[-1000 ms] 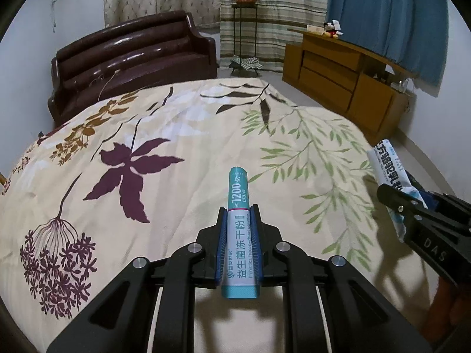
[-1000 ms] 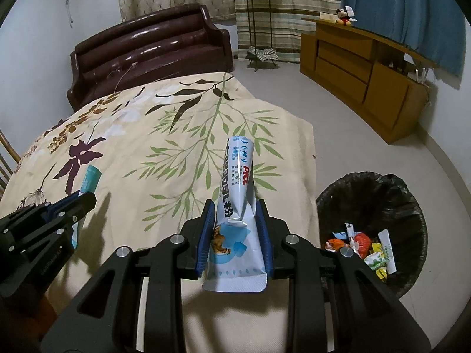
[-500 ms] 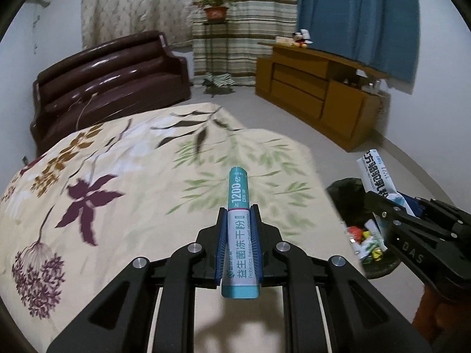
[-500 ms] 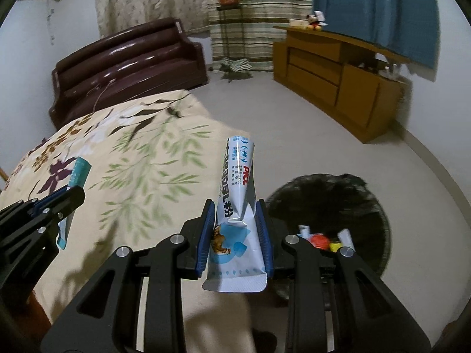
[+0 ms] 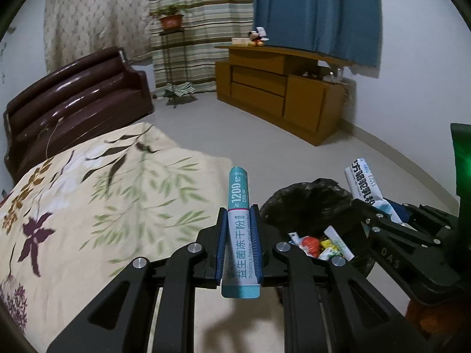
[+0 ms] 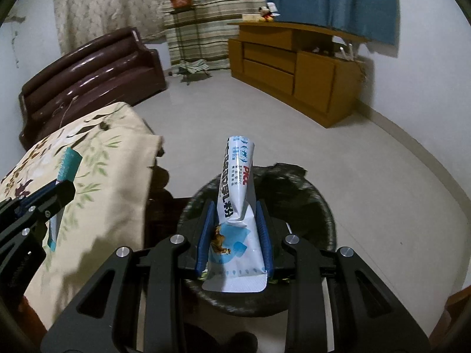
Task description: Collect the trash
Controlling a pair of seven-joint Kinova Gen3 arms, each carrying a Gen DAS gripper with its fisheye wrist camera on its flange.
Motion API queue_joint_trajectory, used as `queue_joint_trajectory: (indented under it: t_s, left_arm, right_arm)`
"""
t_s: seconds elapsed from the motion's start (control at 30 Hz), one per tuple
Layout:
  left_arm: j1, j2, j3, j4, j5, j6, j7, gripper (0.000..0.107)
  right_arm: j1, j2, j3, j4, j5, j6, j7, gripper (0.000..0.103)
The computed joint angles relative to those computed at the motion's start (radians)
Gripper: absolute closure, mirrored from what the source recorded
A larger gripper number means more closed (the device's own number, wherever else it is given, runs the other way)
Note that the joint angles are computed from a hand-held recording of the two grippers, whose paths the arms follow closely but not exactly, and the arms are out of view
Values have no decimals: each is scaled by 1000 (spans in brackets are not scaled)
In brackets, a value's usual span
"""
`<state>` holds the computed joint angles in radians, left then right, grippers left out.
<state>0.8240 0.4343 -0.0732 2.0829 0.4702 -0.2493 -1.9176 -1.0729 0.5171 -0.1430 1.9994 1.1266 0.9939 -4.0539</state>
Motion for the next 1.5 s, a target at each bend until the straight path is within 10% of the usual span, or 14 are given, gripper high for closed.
queue_joint_trajectory:
  t_s: [0.47, 0.87, 1.5]
  left_arm:
    - [114, 112, -107, -139, 17, 65, -2, 87]
    - [134, 110, -132, -118, -12, 45, 58, 54]
    - [59, -9, -17, 41, 133, -108, -65, 36]
  right_arm:
    - [61, 15, 16, 73, 41, -75, -97, 73]
    - [54, 26, 15, 63, 25, -52, -102, 56]
    - [-51, 16, -17, 11, -54, 97, -71, 46]
